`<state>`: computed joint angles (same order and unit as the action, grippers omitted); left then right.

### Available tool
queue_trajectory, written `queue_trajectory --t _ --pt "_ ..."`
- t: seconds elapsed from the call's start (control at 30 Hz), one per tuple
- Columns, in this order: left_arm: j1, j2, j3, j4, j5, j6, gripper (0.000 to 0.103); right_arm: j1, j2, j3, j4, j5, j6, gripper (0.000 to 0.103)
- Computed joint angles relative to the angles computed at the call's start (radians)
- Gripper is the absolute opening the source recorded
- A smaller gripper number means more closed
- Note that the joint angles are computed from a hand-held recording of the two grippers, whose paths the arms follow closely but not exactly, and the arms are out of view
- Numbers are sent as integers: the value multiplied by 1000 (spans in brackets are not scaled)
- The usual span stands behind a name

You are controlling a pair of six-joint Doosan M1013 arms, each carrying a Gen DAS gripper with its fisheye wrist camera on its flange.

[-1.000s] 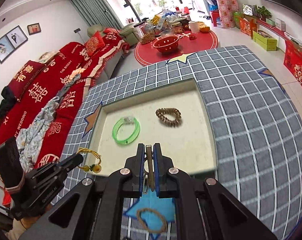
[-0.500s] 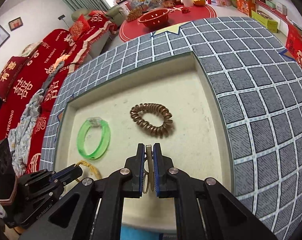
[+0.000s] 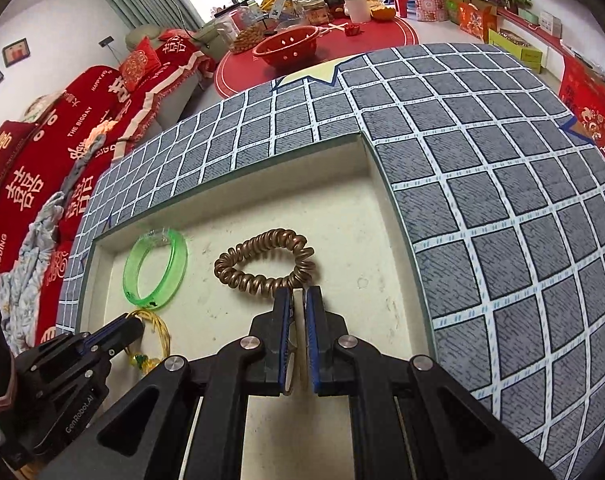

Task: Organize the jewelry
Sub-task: 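Carry both items into the tray and open both tools to release them, then withdraw both tools from the tray back over the remaining jewelry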

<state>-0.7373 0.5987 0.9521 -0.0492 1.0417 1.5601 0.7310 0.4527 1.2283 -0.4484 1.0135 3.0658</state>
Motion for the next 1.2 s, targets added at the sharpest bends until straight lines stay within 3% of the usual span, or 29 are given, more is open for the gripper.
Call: queue_trajectory --t 0.23,0.53,0.6,0.77,1.2 --pt "-15 -15 25 74 -23 -34 15 11 6 -12 -18 30 -5 10" --pt "-28 -41 64 147 -69 -90 16 6 -30 44 20 -72 53 11" --pt "-25 -43 65 135 -70 -86 16 10 -33 44 17 -73 55 14" --pt "-23 -52 77 121 -87 -74 16 20 -36 42 -19 -93 68 48" --pt "-17 -69 84 111 -111 -84 16 43 -41 22 -72 -81 97 49"
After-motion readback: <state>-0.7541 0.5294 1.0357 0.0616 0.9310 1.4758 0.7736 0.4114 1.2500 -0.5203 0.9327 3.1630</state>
